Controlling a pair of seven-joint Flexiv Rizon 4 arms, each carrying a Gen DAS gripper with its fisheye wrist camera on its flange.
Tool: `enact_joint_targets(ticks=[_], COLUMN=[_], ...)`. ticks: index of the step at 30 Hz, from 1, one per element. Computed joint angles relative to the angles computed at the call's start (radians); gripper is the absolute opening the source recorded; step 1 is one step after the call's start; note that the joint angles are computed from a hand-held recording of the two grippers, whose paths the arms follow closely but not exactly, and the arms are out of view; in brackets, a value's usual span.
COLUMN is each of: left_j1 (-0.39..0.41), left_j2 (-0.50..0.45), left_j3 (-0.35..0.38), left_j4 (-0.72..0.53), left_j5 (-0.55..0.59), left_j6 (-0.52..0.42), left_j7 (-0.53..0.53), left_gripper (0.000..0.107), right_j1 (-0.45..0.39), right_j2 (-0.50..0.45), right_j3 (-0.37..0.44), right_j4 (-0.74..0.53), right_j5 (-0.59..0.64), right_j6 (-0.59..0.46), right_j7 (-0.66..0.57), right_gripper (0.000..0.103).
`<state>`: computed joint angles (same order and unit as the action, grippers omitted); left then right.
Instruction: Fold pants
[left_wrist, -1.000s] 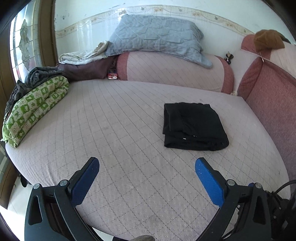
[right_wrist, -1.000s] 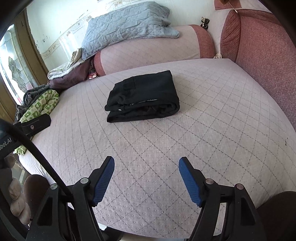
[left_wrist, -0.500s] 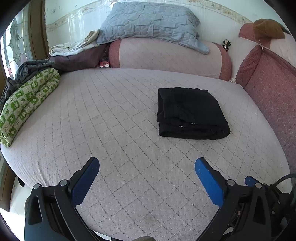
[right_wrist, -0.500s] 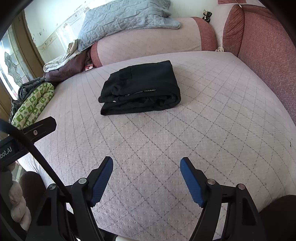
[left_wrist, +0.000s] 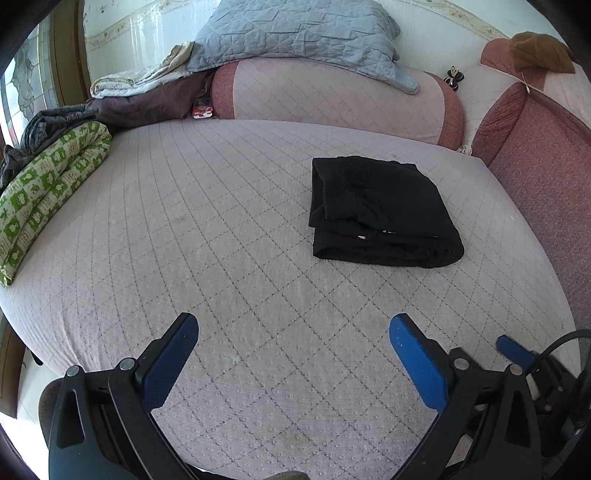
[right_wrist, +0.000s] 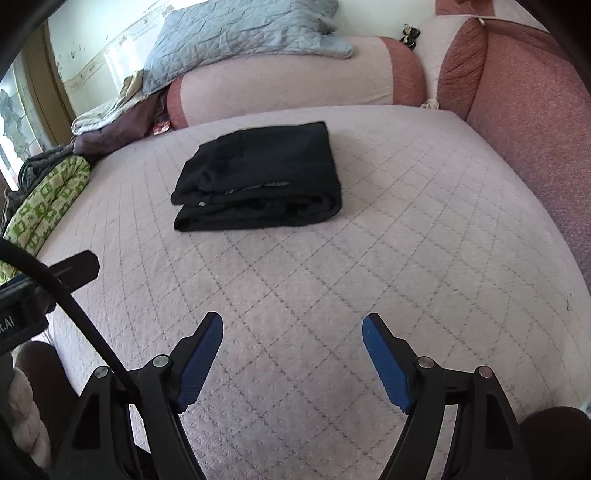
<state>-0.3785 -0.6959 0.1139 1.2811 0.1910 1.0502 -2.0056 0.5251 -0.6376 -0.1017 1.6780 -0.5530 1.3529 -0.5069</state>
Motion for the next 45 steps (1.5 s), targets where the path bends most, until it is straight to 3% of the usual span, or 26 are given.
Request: enact_joint_targets(ticks=[5,18,24,30,34,38,42,45], left_j1=[0.004,0.021,0.101,0.124,0.122,0.129,0.132,0.130], left_j2=[-0.002,-0.018,-0.062,-0.166,-0.278,-0.389,-0.510,-0.548], left_j3=[-0.001,-0.029,-0.103,-0.121,-0.120,-0.133,-0.138,-0.135], left_j4=[-0.001,-0.001,-0.033,-0.207,-0.406,-0.588,-0.791,-0.856], left_j5=[-0.002,-0.044,-0.172,-0.251,-0.284,-0.318,-0.349,-0.351], left_j6=[-0.006,-0.030,-0.020,-0.102,-0.213,-0.306,-0.437,-0.476], left_j7=[0.000,0.035,0.087,0.152,0.163,0.165,0.145,0.128], left_gripper=[0.103,0.103,0.103,0.103,0.103,0.103,0.102,0.102], right_j1=[-0.034,-0.019,-0.038,-0.083,-0.162,-0.294,-0.357,-0.397], right_j2=[-0.023,-0.028,-0.031,-0.074,-0.151,-0.260,-0.351,-0.390], right_j3=[0.066,0.059,0.051,0.038,0.105,0.305,0.433,0.516], right_j4=[-0.030,-0.035,-0.050,-0.136,-0.261,-0.422,-0.542,-0.582], right_j5=[0.057,0.071,0.085,0.103,0.175,0.317,0.417,0.493], right_j6=[-0.025,-0.040,-0.038,-0.037,-0.036,-0.031,-0.043,-0.004], right_j7=[-0.049,-0.072,-0.077,-0.086,-0.151,-0.306,-0.422,-0.501], right_gripper=[0.083,0.084,0.084,0.084,0.084,0.084,0.084,0.082])
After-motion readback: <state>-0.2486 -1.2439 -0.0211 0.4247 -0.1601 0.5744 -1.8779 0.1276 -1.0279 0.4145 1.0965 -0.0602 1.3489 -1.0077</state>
